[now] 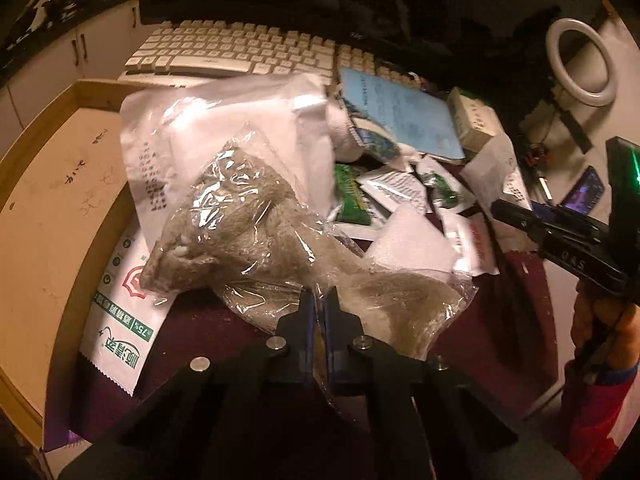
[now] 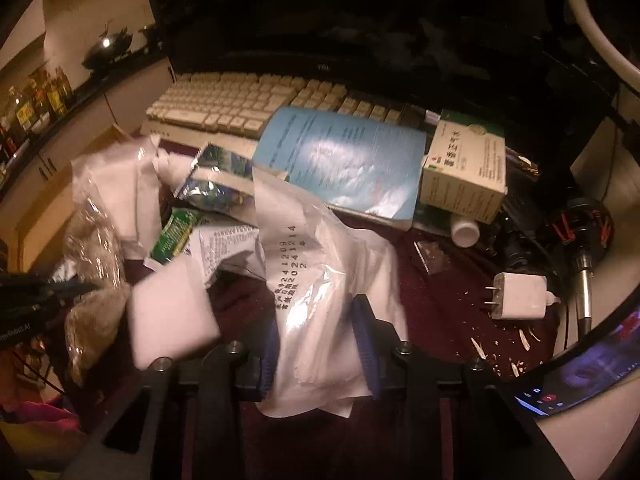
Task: Organize soft objects
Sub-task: 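Close the left tool on the clear bag while the right tool grasps the white printed bag, then lift both held bags and carry them over the cardboard box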
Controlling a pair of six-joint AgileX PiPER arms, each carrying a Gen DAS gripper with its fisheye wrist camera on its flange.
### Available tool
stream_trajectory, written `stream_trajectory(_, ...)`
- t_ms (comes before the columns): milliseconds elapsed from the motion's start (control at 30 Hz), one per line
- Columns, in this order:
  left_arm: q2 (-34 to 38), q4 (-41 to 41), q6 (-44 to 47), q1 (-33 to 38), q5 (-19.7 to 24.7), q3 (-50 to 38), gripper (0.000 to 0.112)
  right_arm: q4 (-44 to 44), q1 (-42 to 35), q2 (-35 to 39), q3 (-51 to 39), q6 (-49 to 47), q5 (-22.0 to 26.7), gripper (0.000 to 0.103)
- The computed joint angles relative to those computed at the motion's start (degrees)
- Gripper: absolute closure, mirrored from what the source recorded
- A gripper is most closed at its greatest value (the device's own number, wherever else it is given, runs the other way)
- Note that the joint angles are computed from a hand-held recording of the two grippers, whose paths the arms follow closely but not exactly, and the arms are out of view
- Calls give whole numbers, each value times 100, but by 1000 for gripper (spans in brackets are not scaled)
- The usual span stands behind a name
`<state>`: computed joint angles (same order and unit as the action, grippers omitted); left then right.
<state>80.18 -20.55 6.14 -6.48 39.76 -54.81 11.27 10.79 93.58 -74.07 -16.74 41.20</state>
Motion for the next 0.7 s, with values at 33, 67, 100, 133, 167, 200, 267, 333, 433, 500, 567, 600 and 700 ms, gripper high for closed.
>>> stream_trajectory(33, -65, -44, 58, 9, 12, 10, 108, 45, -13, -30, 5, -25, 2, 69)
stream_trajectory(67, -148, -46, 92, 10, 29, 19, 108, 53, -13, -64, 18, -10, -15, 69)
stream_trajectory(100, -225, -45, 108, 8, 37, 23, 108, 35, 6, -100, 34, 22, -43, 70)
stream_trajectory(133, -278, -72, 152, 30, 61, 3, 108, 59, 38, -126, 41, 13, -65, 71)
stream_trajectory(167, -361, -110, 206, 49, 93, -5, 108, 110, 55, -139, 47, -32, -85, 71)
stream_trajectory(200, -450, -174, 286, 76, 140, -16, 108, 110, 103, -152, 38, -30, -101, 72)
stream_trajectory(267, -617, -225, 375, 103, 190, -20, 109, 121, 187, -163, 21, -39, -134, 72)
stream_trajectory(333, -744, -239, 416, 130, 246, -50, 109, 195, 273, -144, -22, -88, -178, 73)
stream_trajectory(433, -876, -256, 444, 200, 329, -107, 109, 279, 420, -83, -116, -99, -234, 76)
stream_trajectory(500, -959, -292, 491, 288, 385, -127, 109, 478, 486, -82, -127, -244, -283, 77)
stream_trajectory(567, -994, -327, 532, 355, 449, -203, 109, 568, 551, -81, -153, -303, -318, 78)
stream_trajectory(600, -1013, -336, 547, 386, 481, -248, 109, 691, 570, -97, -163, -391, -335, 80)
stream_trajectory(700, -1085, -379, 625, 487, 524, -322, 109, 950, 582, -134, -220, -578, -306, 81)
